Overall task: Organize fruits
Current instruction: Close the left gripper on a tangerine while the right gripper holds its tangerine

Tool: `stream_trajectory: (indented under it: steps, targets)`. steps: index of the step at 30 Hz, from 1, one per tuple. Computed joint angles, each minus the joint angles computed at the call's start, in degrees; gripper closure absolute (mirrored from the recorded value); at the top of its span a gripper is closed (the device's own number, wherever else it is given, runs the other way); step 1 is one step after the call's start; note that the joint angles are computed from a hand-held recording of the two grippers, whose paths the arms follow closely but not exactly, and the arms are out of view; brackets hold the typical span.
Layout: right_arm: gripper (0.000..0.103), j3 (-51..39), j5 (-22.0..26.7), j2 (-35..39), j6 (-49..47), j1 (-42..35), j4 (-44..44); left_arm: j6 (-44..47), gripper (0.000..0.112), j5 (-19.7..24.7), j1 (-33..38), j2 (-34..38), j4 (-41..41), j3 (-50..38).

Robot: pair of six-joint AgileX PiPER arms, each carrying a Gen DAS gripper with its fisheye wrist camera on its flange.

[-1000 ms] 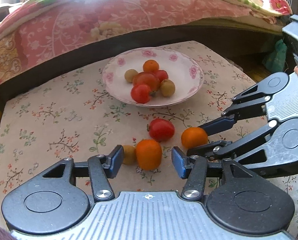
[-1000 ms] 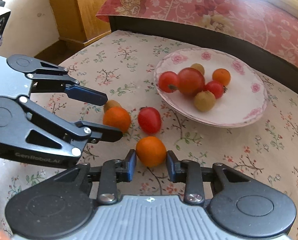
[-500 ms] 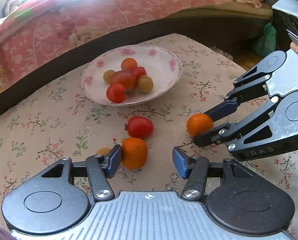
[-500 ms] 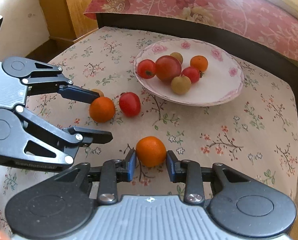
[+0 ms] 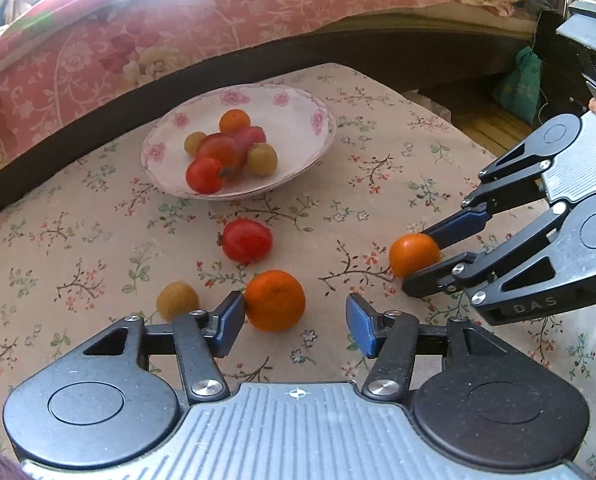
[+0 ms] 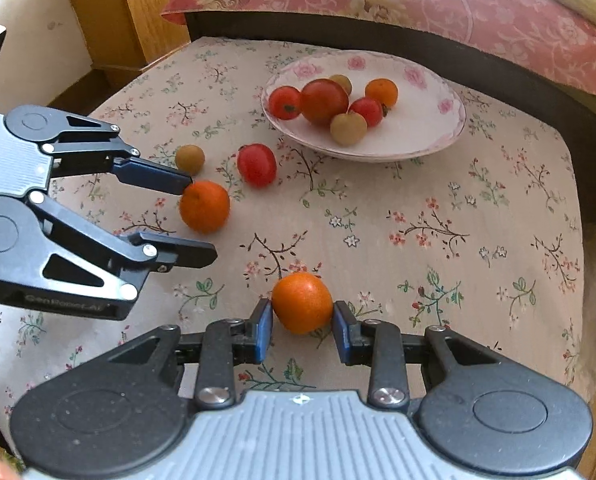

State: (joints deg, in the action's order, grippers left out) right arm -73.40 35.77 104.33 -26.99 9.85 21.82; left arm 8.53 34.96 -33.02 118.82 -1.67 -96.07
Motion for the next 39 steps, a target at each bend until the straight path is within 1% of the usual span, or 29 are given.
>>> stream_trajectory:
  steps: [4, 8, 10, 13, 18, 21, 26, 29, 33, 35, 38, 39]
  targets:
    - [0.067, 0.0, -1.1, 0.0, -1.0, 0.1, 0.2, 0.1, 0.047, -0.2, 0.0, 0.7, -0.1, -0.9]
    - [0.065, -0.7, -0.6, 0.9, -1.7, -0.2, 0.6, -0.2, 0.045, -0.1, 0.3, 1.6, -0.2, -1.9]
    - [0.062, -0.9, -0.5, 1.0, -2.6, -0.3, 1.3, 0.3, 0.042, -0.1, 0.6, 1.9, -0.8, -2.0]
    - [0.059, -0.9, -0.5, 1.2, -3.5, -0.3, 1.7, -0.7, 0.042, -0.9, 1.0, 1.6, 0.1, -0.5]
    - [0.059, -0.3, -0.6, 0.6, -3.9, -0.3, 1.4, 0.7, 0.042, -3.3, 2.3, -0.6, -2.6, 3.3]
    - [0.059, 0.3, -0.6, 0.2, -4.6, -0.8, 2.4, 0.7, 0.042, -4.3, 2.3, -0.7, -3.2, 3.4]
    - [0.060, 0.7, -0.5, -0.2, -5.5, -1.4, 3.4, -0.5, 0.042, -4.0, 1.4, 1.1, -1.8, 1.7]
    - [0.060, 0.8, -1.1, -0.2, -5.8, -1.4, 3.8, -2.4, 0.041, -4.7, 0.8, 1.9, 0.2, 1.2]
    - [0.060, 0.0, -1.0, 0.3, -5.2, -1.4, 3.7, -4.1, 0.040, -3.7, 0.6, 2.9, 1.2, 0.0]
    - [0.060, -0.2, -0.9, 0.4, -4.6, -1.3, 3.2, -3.7, 0.040, -3.9, 0.6, 2.7, 1.1, 0.3]
    - [0.062, 0.1, -1.3, 0.2, -4.4, -0.9, 2.7, -4.9, 0.038, -3.7, 0.6, 2.8, 1.9, 0.3]
    - [0.064, 0.3, -1.7, 0.0, -4.3, -0.6, 2.2, -5.1, 0.038, -3.6, 0.6, 3.0, 1.8, 0.1]
